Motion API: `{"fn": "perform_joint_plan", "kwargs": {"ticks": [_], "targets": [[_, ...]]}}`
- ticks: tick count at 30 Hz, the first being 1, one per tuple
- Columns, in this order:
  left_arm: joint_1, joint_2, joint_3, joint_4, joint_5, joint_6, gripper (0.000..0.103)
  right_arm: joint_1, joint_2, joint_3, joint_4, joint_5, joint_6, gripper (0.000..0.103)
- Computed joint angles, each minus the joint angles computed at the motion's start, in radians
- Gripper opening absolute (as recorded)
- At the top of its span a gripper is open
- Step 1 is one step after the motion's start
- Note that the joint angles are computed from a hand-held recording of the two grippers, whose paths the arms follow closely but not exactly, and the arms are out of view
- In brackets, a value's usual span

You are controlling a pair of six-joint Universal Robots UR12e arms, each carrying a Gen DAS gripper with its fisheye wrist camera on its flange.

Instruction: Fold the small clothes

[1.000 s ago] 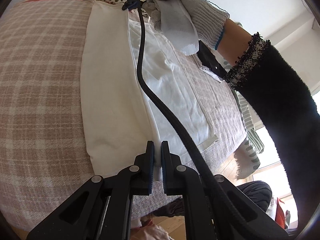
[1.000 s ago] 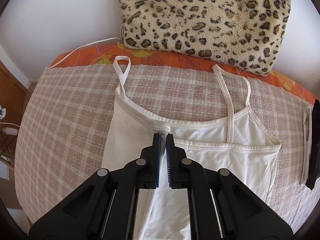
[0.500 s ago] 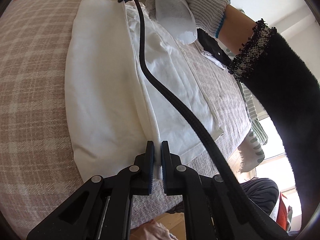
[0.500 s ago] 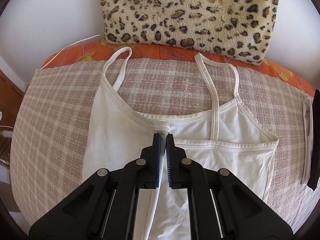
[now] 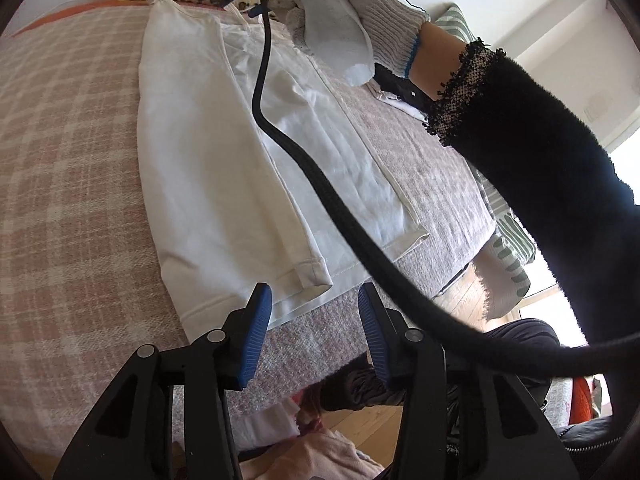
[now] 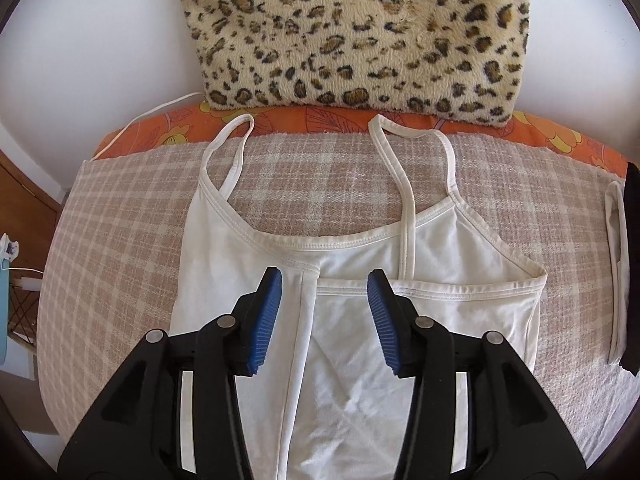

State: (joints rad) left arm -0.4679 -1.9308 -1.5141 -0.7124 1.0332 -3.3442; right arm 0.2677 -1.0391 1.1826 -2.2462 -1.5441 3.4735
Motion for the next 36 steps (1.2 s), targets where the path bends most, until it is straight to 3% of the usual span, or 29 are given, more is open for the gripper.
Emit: {"fn": "perform_joint_plan", "kwargs": {"ticks": [9, 17, 22, 25, 29, 36], "targets": [[0.017, 0.021, -0.024, 0.055, 0.073, -0.042, 0.044, -0.045, -0.187, 0.233, -0.183, 0.102, 0.086, 0.047], [-0.013, 0.017, -0.016, 0.071, 0.169, 0.021, 0.044, -0.080, -0.348, 0.450, -0.282, 0.129, 0.140, 0.047], [-0.032, 0.015, -0.016, 0.077, 0.233, 0.095, 0.044, -0.113, -0.441, 0.563, -0.348, 0.142, 0.179, 0.047], [-0.053, 0.006, -0.011, 0.122, 0.288, 0.159, 0.044, -0.120, -0.483, 0.613, -0.382, 0.117, 0.194, 0.047], [-0.061, -0.025, 0.027, 0.097, 0.249, 0.182, 0.043, -0.137, -0.522, 0.677, -0.457, 0.138, 0.256, 0.047], [-0.078, -0.063, 0.082, -0.001, 0.205, 0.200, 0.042, -0.152, -0.558, 0.729, -0.481, 0.137, 0.275, 0.047]]}}
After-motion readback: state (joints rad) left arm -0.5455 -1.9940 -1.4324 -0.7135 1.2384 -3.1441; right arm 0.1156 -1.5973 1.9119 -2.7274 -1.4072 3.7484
